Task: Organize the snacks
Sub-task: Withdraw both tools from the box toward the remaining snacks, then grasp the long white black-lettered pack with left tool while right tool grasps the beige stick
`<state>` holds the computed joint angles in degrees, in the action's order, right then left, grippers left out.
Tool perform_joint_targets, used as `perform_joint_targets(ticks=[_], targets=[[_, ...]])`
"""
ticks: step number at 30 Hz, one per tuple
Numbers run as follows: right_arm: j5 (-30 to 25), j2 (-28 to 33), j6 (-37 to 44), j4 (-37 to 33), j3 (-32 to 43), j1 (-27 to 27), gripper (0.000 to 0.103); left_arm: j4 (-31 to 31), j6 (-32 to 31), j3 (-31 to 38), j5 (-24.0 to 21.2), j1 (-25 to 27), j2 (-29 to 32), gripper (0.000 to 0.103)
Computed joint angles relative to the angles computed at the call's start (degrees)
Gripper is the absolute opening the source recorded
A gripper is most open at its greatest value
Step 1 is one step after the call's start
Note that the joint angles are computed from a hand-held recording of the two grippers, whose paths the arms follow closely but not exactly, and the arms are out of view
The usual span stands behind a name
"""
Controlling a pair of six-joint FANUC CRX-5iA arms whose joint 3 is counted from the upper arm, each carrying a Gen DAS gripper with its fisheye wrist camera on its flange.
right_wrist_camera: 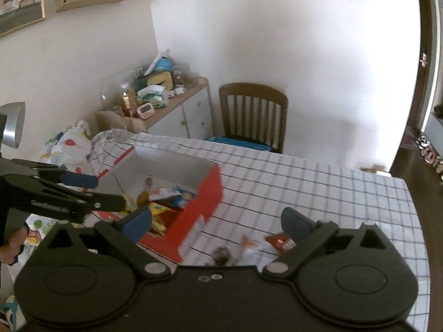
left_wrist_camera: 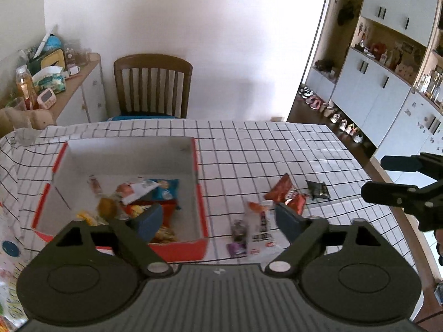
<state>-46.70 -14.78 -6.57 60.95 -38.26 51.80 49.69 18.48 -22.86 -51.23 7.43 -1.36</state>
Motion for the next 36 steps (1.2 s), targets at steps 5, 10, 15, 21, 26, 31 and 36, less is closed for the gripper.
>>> perform_joint_targets(ticks=[5, 10, 15, 21, 26, 31, 36], targets=[[-0.8, -4.6, -0.9, -1.1, -4.5, -1.0, 0.100, 2.0, 2.2, -2.7, 1.8, -2.9, -0.6, 0.103], [-1.2, -8.9, -0.1, -3.0, -8.9, -2.7, 0.100, 2.5, 4.3, -5.4, 6.0, -7.1, -1.2, 0.103], [0.6, -11.8, 1.6, -6.2, -12.7, -5.0, 0.100, 1.3, 7.3, -7.3, 10.1, -11.4, -0.5, 0.103], [3.6, -13.1, 4.7, -8.6, -15.8, -6.9, 0.098, -1.6, 11.3, -8.7, 15.6, -15.9, 0.8, 0.103], [6.2, -13.2, 9.0, -10.7, -17.2, -9.3, 0.096, -3.9, 14.6, -8.4, 18.7, -17.9, 2.9, 0.103], [9.4, -11.9, 13.8, -13.3, -17.4, -11.6, 0.093, -7.3, 19.0, -7.0, 20.9, -18.9, 5.8, 0.103], [14.4, -8.2, 18.0, -15.6, -17.3, -13.3, 0.081, -10.1, 22.8, -5.1, 21.1, -19.4, 8.7, 0.102]])
